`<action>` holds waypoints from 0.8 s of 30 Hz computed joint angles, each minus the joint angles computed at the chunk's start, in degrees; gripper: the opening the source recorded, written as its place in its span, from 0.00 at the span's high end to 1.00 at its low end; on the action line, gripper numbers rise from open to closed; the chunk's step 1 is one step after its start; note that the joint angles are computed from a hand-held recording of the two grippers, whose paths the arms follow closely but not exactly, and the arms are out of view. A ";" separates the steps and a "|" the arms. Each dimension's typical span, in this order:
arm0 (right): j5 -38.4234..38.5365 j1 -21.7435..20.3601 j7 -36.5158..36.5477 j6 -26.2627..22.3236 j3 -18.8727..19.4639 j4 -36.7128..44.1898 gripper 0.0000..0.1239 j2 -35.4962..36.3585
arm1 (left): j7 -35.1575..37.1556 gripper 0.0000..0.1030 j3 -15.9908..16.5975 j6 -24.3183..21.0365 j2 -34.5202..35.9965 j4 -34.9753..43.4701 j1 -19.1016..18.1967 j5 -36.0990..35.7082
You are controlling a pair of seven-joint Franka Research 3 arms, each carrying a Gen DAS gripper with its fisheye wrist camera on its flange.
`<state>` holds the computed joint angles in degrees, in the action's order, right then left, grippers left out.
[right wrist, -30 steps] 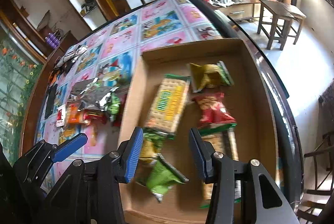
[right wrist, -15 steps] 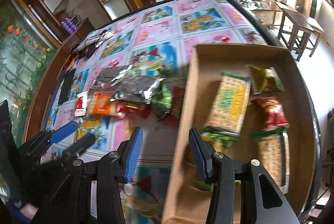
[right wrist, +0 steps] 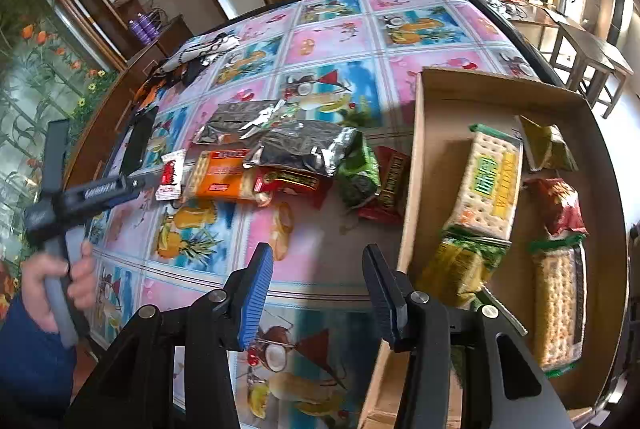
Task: Organize snacks
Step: 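Return both tools to the snack pile on the tablecloth, then grasp the white-red candy wrapper with the left tool while the right tool grasps the orange cracker pack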
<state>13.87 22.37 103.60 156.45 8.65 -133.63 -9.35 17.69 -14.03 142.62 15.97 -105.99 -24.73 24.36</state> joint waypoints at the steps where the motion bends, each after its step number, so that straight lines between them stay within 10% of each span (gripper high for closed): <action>1: -0.49 -0.23 0.33 -0.11 0.01 -0.28 0.59 -0.33 | 0.63 0.49 -0.09 0.08 1.16 1.18 0.24 -0.64; 10: 1.37 0.19 -4.00 -0.30 -1.06 0.15 0.59 -0.60 | 2.56 0.70 1.72 -7.35 7.02 9.67 -3.11 3.97; 24: 12.67 2.66 -25.99 -8.78 0.36 25.93 0.51 20.95 | -5.89 0.75 -1.87 -9.52 -6.07 -7.48 -3.87 7.28</action>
<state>26.54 25.04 77.61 147.67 9.01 -107.70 11.60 11.79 -15.90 133.11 9.90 -113.46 -28.60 31.64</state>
